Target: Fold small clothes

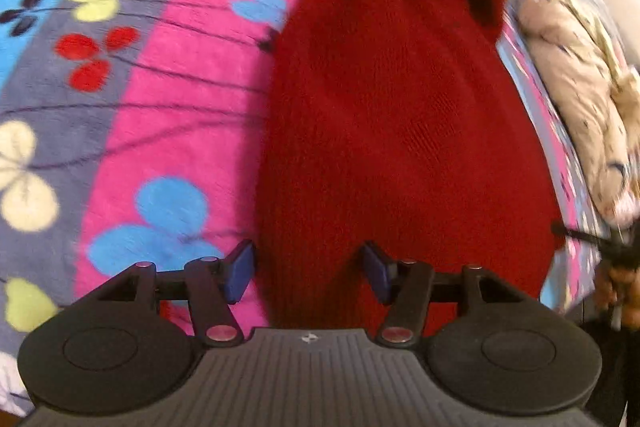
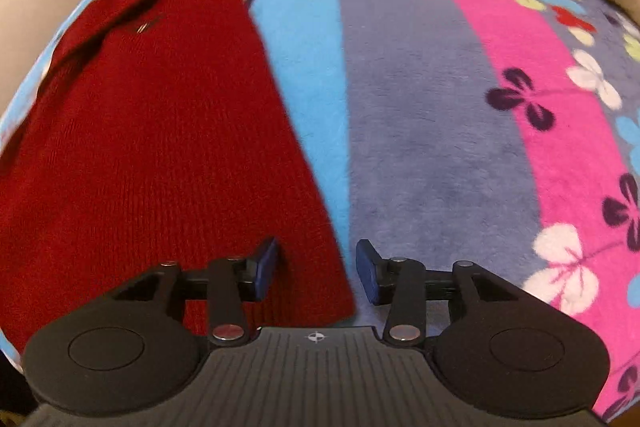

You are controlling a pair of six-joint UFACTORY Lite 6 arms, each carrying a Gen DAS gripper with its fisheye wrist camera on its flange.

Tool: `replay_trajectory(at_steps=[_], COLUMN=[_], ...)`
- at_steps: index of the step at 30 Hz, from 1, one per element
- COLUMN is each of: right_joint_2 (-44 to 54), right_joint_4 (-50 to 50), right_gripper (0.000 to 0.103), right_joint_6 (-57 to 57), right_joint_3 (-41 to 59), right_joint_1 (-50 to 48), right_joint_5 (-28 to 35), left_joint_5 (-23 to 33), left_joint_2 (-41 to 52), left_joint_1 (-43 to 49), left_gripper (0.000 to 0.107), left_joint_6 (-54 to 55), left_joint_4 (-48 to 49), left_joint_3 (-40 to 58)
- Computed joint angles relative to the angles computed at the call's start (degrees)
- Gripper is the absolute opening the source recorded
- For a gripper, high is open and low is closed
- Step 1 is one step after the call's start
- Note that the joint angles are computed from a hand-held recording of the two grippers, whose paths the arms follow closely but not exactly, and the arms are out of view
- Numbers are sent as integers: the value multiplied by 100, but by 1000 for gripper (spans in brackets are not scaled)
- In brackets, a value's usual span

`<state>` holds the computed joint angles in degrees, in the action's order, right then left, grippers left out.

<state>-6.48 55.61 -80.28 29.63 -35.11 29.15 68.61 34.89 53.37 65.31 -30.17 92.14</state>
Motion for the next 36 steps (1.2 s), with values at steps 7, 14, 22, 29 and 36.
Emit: replay_trajectory(at_steps=[7,14,22,29,36], right_joint_2=[-556,-961,-1614,-1683,-1176], right_joint_4=[302,502,-589,207,-505], right_gripper=[10,7,13,32,40], right_joint_6=[-584,-798,559,-130,1224], right_joint_3=[-241,218,-596,-809,-599], right_joint_1=[-538,-3439,-1116,125,1533], right_joint_5=[658,3806,462,410,-717], left_joint_5=[99,2501,244,286,-840], left_joint_2=[-564,222,-438,-699,-749], left_joint_1=[220,1443,649,159,-480], left_gripper=[17,7,24,29,38], left_joint_6=[1086,1277,1197,1800,1407], left_joint_4=[-465,-1431,-549,-676,-295], left_joint_3=[-595,1243,28,-486,-884])
